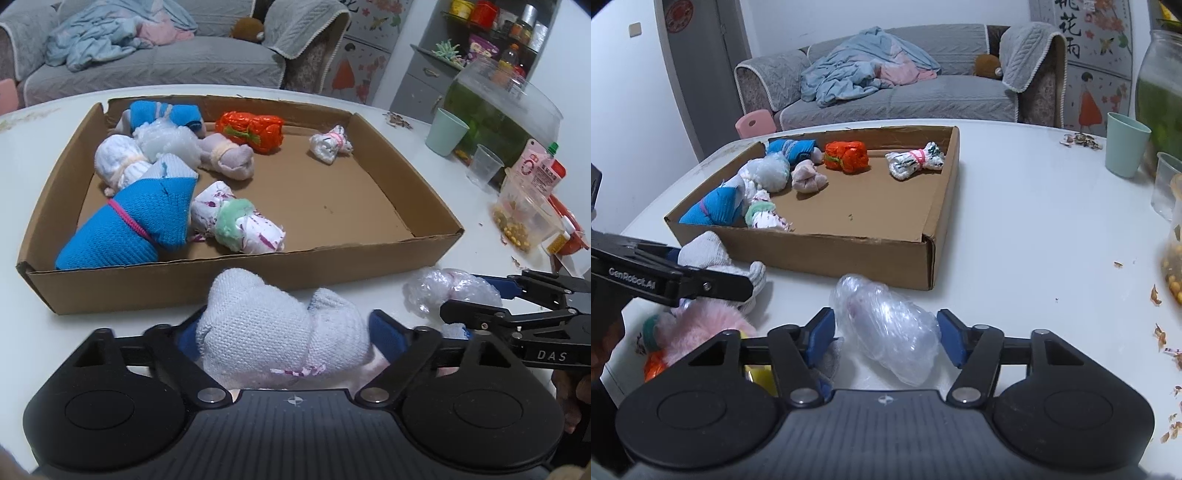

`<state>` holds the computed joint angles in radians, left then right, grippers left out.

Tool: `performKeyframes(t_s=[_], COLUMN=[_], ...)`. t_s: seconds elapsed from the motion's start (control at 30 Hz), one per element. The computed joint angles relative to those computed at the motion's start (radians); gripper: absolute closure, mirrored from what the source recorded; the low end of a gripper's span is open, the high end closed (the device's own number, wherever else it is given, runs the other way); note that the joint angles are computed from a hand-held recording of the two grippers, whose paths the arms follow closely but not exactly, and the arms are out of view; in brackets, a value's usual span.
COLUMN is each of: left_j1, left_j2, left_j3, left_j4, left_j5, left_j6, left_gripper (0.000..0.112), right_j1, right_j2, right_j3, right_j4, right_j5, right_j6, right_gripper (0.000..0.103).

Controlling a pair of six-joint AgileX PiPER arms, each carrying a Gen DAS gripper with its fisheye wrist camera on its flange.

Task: Organize objects
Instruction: 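Grasp the grey knit sock with the left tool while the right tool grasps the bubble-wrap bundle, then carry both items into the box and open both tools to release them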

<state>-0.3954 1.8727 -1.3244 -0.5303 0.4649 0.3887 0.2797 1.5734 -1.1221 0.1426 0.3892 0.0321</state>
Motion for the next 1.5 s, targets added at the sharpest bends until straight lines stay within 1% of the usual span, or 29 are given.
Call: performKeyframes(t_s=[0.03, 0.1, 0.13, 0.2, 0.23, 0.43, 0.5, 0.6, 0.67, 0.77, 0.9, 0.97, 1.03, 1.1, 1.23, 1.37, 1.5], left_j1=[0.001, 0.003, 0.004, 0.006, 0.006, 0.022, 0.025, 0.024, 0.024, 0.024, 0.024, 0.016, 0.006, -0.001, -0.027, -0.046, -0.061], left_j2=[0.0, -0.006, -0.009, -0.019, -0.027, -0.083, -0.107, -0.143, -0.164, -0.177, -0.157, -0.133, -0.105, -0.07, 0.022, 0.137, 0.261], left_j3=[-0.001, 0.007, 0.011, 0.026, 0.033, 0.062, 0.071, 0.069, 0.056, 0.007, -0.104, -0.179, -0.263, -0.361, -0.563, -0.78, -0.975], left_j4=[-0.011, -0.032, -0.043, -0.07, -0.08, -0.124, -0.125, -0.083, -0.051, 0.013, 0.108, 0.151, 0.188, 0.213, 0.27, 0.306, 0.333], left_j5=[0.004, 0.0, -0.002, -0.018, -0.028, -0.039, -0.036, -0.023, -0.011, 0.014, 0.059, 0.087, 0.116, 0.156, 0.231, 0.322, 0.41], left_j6=[0.013, 0.041, 0.057, 0.089, 0.1, 0.144, 0.153, 0.131, 0.116, 0.081, 0.023, -0.005, -0.026, -0.038, -0.06, -0.065, -0.058], left_gripper=[0.029, 0.035, 0.036, 0.042, 0.043, 0.044, 0.044, 0.044, 0.044, 0.044, 0.044, 0.044, 0.044, 0.044, 0.044, 0.044, 0.044], right_j1=[-0.004, -0.006, -0.009, -0.013, -0.016, -0.054, -0.064, -0.097, -0.107, -0.125, -0.136, -0.144, -0.136, -0.145, -0.135, -0.13, -0.125], right_j2=[-0.001, -0.004, -0.004, -0.01, -0.013, -0.041, -0.053, -0.072, -0.082, -0.091, -0.073, -0.046, -0.008, 0.027, 0.131, 0.242, 0.327], right_j3=[0.001, 0.008, 0.009, 0.016, 0.019, 0.037, 0.04, 0.035, 0.017, -0.035, -0.149, -0.226, -0.322, -0.403, -0.595, -0.774, -0.889], right_j4=[0.018, 0.029, 0.049, 0.075, 0.087, 0.21, 0.194, 0.23, 0.182, 0.158, 0.132, 0.145, 0.115, 0.15, 0.153, 0.143, 0.13], right_j5=[0.001, -0.003, -0.002, -0.008, -0.011, -0.011, -0.007, 0.018, 0.038, 0.081, 0.137, 0.168, 0.199, 0.232, 0.304, 0.388, 0.446], right_j6=[-0.017, -0.031, -0.054, -0.077, -0.087, -0.196, -0.182, -0.213, -0.181, -0.189, -0.207, -0.236, -0.23, -0.276, -0.313, -0.332, -0.349], right_gripper=[0.057, 0.059, 0.061, 0.063, 0.064, 0.065, 0.065, 0.065, 0.065, 0.065, 0.065, 0.065, 0.065, 0.065, 0.065, 0.065, 0.065])
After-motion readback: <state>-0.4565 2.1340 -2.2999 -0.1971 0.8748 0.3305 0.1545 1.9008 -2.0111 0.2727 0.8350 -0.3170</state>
